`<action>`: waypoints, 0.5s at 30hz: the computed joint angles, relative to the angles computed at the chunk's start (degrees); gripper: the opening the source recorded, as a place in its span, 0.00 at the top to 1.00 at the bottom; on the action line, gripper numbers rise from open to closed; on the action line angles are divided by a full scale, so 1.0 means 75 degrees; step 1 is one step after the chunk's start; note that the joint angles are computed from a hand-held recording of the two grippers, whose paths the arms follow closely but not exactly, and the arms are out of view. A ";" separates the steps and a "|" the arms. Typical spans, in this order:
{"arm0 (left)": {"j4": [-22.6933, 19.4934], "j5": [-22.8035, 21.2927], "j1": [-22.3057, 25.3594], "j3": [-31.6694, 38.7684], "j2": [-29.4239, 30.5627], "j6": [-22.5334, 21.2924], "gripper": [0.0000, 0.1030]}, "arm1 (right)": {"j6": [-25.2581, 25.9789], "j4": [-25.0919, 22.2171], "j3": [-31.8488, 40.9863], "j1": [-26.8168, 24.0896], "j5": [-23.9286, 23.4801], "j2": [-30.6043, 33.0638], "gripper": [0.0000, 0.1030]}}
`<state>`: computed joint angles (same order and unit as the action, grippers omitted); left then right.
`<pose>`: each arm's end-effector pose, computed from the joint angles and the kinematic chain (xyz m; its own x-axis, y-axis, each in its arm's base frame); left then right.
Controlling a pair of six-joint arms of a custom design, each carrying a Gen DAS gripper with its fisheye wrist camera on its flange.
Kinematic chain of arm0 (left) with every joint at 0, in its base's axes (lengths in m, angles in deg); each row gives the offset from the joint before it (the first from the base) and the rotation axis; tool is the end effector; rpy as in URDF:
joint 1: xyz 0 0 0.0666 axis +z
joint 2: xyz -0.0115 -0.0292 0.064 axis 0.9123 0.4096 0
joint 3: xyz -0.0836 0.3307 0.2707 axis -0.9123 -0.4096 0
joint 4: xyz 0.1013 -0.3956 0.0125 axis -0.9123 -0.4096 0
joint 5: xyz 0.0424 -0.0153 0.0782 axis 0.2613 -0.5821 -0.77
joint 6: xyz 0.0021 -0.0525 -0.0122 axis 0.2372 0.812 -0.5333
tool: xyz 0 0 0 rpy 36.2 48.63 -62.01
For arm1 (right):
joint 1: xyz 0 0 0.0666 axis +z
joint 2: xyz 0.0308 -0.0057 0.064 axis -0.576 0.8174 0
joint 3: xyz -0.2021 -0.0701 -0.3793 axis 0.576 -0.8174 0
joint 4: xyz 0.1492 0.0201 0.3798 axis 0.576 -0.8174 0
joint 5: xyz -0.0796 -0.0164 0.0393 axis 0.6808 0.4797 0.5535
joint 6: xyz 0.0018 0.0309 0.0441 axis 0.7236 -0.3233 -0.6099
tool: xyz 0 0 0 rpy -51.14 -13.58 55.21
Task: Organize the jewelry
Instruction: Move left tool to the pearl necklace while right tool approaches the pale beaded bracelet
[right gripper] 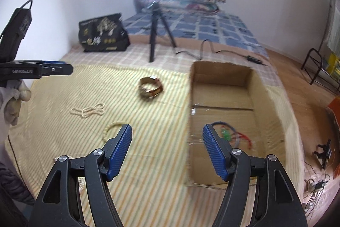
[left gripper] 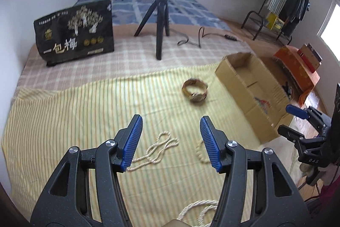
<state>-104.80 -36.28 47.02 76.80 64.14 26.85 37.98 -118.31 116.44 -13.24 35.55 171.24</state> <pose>0.5451 -0.1842 0.5642 -0.8048 -0.1523 -0.5737 -0.0365 0.9774 -0.2083 0.5786 0.2375 0.5634 -0.6079 -0.4473 -0.6561 -0.5733 0.8189 -0.0271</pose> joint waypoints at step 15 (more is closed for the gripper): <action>-0.0415 0.0433 0.0106 -0.0848 0.0004 -0.0433 0.44 | -0.0175 -0.1603 0.1102 0.0420 -0.0180 0.1110 0.34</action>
<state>-107.91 -33.04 47.82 70.44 64.17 23.61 36.66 -130.33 124.71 -10.09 34.20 179.57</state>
